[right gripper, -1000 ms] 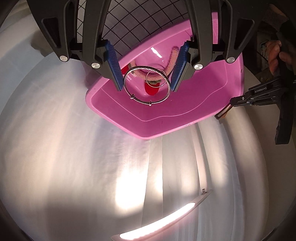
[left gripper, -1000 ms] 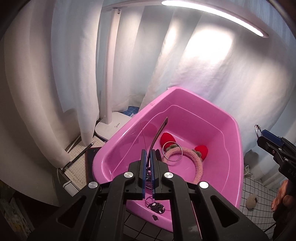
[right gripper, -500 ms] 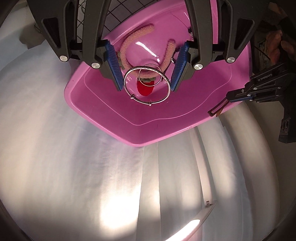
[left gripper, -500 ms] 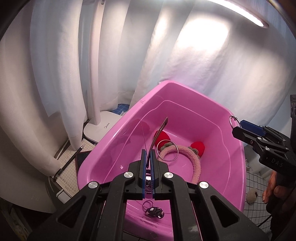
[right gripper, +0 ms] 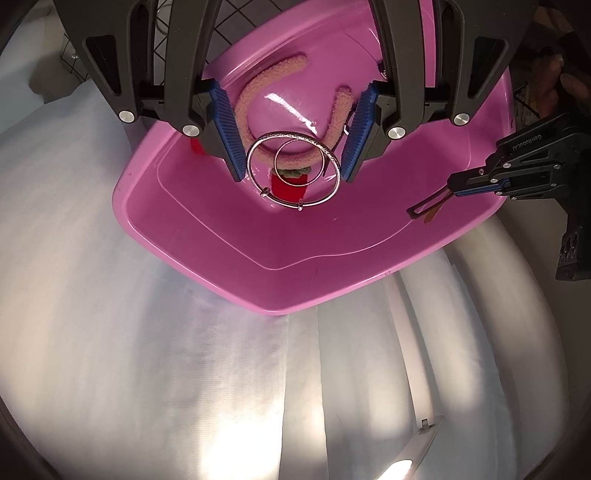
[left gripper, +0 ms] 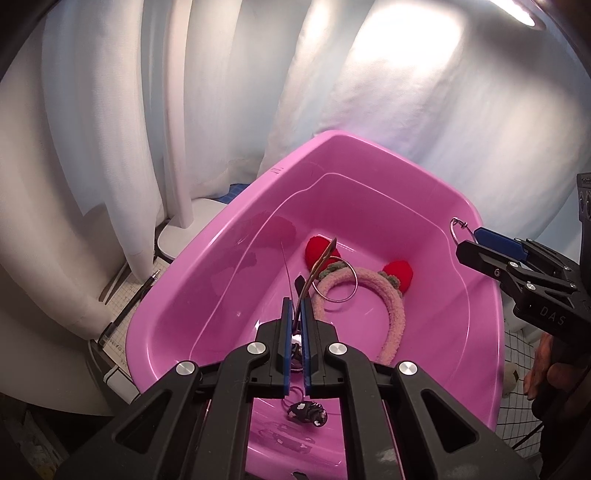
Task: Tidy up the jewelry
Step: 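Open the left tool dropping the bobby pin while the right tool releases the bangle into the tub, then withdraw both open tools from the tub toward the remaining jewelry on the table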
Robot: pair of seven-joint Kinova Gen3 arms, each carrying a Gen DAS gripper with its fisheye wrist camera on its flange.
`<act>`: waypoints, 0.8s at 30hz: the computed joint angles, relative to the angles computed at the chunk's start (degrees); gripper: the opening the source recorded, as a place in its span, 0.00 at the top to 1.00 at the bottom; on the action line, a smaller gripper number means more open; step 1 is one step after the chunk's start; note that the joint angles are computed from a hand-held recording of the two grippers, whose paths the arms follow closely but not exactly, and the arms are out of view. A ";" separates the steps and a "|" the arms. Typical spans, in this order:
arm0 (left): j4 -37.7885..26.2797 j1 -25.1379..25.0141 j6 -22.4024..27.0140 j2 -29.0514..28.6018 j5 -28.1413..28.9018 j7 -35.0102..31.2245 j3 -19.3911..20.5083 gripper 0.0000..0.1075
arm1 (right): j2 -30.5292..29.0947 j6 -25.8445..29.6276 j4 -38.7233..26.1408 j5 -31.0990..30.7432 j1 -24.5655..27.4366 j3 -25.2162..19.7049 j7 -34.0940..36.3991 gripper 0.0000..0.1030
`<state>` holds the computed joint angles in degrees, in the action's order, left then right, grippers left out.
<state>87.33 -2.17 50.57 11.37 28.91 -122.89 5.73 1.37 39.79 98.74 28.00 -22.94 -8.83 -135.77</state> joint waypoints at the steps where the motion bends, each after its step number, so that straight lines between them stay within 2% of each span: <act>1: -0.04 0.17 0.09 0.05 -0.36 0.34 -0.05 0.95 | 0.12 0.05 -0.11 -0.51 0.09 0.03 0.51 0.50; 3: -0.40 0.25 0.84 0.27 -0.74 0.98 -0.12 0.94 | 0.35 0.24 -0.24 -0.87 0.09 0.07 0.79 0.49; 4: -0.82 0.44 1.32 0.52 -1.20 1.65 -0.16 0.90 | 0.55 0.47 -0.52 -1.90 0.24 0.18 1.70 0.46; 5: -1.31 0.57 1.88 0.75 -2.00 2.62 -0.10 0.70 | 0.81 1.02 -0.96 -2.60 0.32 0.28 2.12 0.41; 6: -1.54 1.47 2.03 0.82 -2.69 3.63 -0.97 0.55 | 0.84 1.23 -1.02 -2.42 0.23 0.38 1.60 0.29; 7: -0.97 1.41 1.25 0.47 -2.54 3.70 -1.16 0.30 | 0.53 1.00 -0.66 -1.91 0.12 0.44 0.56 0.28; 9: 1.21 -0.19 -1.28 -1.22 -0.30 1.72 -0.24 0.27 | -0.27 0.01 0.19 -1.77 0.29 0.45 -0.24 0.28; 17: 1.70 -1.53 -0.63 -2.25 2.16 1.28 -1.18 0.25 | -3.22 -1.74 3.23 0.06 1.02 -1.07 -3.92 0.28; 24: 3.15 -2.58 -2.08 -4.21 4.50 0.20 -2.15 0.25 | -7.82 -3.54 7.59 3.77 3.17 -3.89 -9.72 0.28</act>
